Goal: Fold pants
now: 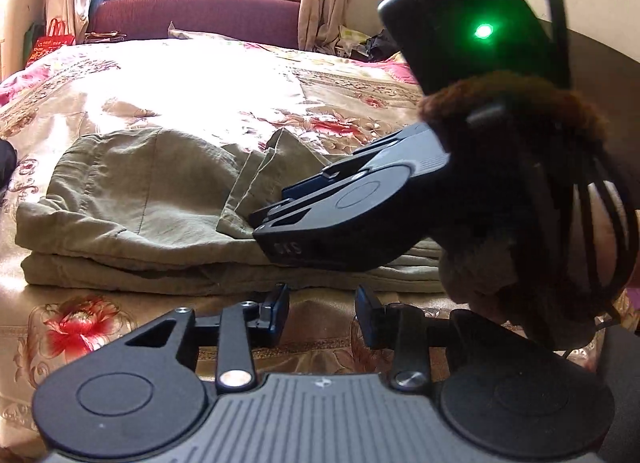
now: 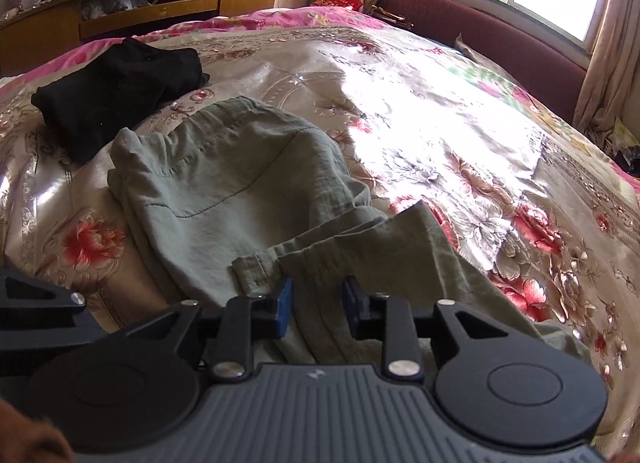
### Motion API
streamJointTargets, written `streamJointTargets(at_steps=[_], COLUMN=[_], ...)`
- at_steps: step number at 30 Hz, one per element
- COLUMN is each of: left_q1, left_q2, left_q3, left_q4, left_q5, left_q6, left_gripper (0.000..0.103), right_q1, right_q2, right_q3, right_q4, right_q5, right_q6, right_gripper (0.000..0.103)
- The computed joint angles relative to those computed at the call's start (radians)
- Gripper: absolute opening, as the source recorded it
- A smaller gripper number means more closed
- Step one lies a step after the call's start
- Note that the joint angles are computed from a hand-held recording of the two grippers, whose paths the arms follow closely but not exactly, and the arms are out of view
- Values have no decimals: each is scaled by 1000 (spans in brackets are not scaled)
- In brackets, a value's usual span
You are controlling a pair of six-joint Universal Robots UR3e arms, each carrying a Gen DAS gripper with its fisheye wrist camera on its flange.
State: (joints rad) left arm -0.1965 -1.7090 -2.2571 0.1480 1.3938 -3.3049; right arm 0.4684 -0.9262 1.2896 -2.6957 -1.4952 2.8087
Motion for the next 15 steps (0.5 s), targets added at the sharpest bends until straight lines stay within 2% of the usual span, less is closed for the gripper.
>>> streamJointTargets(at_steps=[3,5,6,8,15], left_q1=[6,-1,-4,-10,-12], left_q2=[-5,-7,-7,-3,18], left_q3=[-2,-1,2,-5,-15], left_q4=[6,9,10,22,10], left_q5=[-7,0,4,16,14], left_q6=[1,-2,-5,-13,-29], left_gripper=[50,50,50,50,50], right_q1=[4,6,5,-10,-22], right_q2=[32,39,39,17,-129], right_q3=[-36,-52,-63,-52,84], right_q4=[24,41,64,82,75], right_q5=[-5,-13,-14,18,145], right_q6=[27,26,31,43,-38], right_gripper=[27,14,1,1,1])
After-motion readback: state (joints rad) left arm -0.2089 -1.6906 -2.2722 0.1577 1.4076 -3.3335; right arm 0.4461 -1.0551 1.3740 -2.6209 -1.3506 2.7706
